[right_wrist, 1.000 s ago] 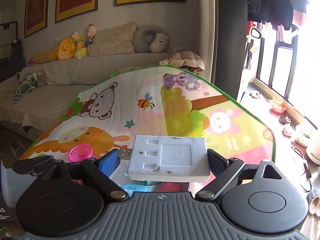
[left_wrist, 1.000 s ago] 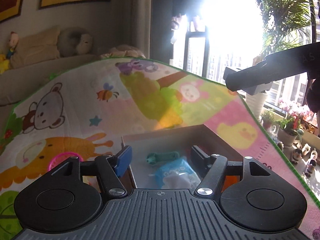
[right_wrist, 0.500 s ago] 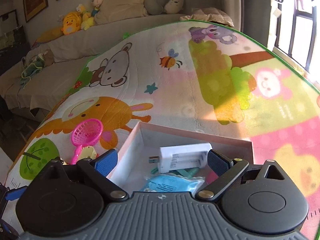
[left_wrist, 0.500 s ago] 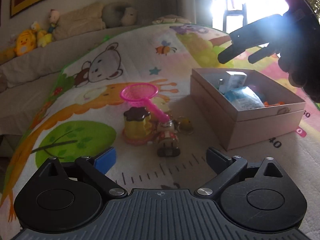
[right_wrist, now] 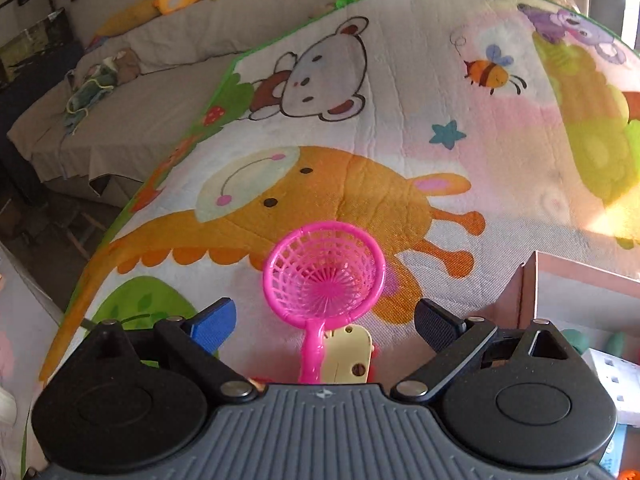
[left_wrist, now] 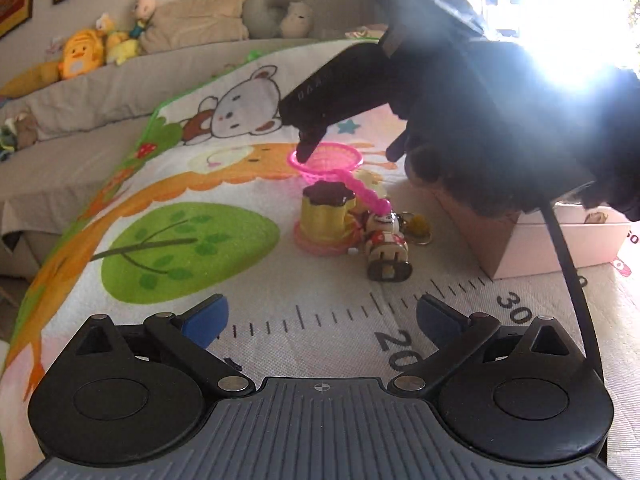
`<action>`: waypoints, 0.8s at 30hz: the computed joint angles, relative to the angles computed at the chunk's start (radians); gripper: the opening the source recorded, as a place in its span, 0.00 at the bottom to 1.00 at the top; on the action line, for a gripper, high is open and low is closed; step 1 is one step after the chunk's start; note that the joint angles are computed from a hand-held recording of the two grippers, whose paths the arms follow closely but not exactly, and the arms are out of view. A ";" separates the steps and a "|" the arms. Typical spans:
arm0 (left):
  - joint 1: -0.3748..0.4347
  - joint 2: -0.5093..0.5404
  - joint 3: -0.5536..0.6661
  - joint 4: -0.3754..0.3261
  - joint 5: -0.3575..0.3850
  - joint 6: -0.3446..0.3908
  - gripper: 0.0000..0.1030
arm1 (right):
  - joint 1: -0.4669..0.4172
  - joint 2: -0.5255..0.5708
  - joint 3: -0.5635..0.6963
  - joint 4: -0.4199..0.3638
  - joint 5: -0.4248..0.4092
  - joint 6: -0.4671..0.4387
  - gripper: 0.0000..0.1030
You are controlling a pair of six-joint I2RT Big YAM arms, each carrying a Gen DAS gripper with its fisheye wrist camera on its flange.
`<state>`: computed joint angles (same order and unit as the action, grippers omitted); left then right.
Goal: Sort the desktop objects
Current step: 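Grasp the yellow cat keychain toy with the right gripper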
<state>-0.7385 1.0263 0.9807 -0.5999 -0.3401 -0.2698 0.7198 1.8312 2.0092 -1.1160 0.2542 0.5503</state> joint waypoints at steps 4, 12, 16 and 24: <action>0.018 -0.011 -0.002 -0.007 0.020 -0.020 1.00 | -0.023 0.064 0.082 -0.101 -0.059 0.044 0.57; 0.022 -0.044 -0.012 -0.037 0.042 -0.002 1.00 | 0.023 0.012 0.018 -0.145 -0.085 0.016 0.39; 0.007 -0.073 -0.027 -0.065 0.054 0.018 1.00 | 0.063 -0.065 -0.079 -0.119 -0.154 0.018 0.39; -0.057 -0.103 -0.034 -0.143 0.057 0.008 1.00 | 0.130 -0.272 -0.336 -0.030 -0.209 0.019 0.37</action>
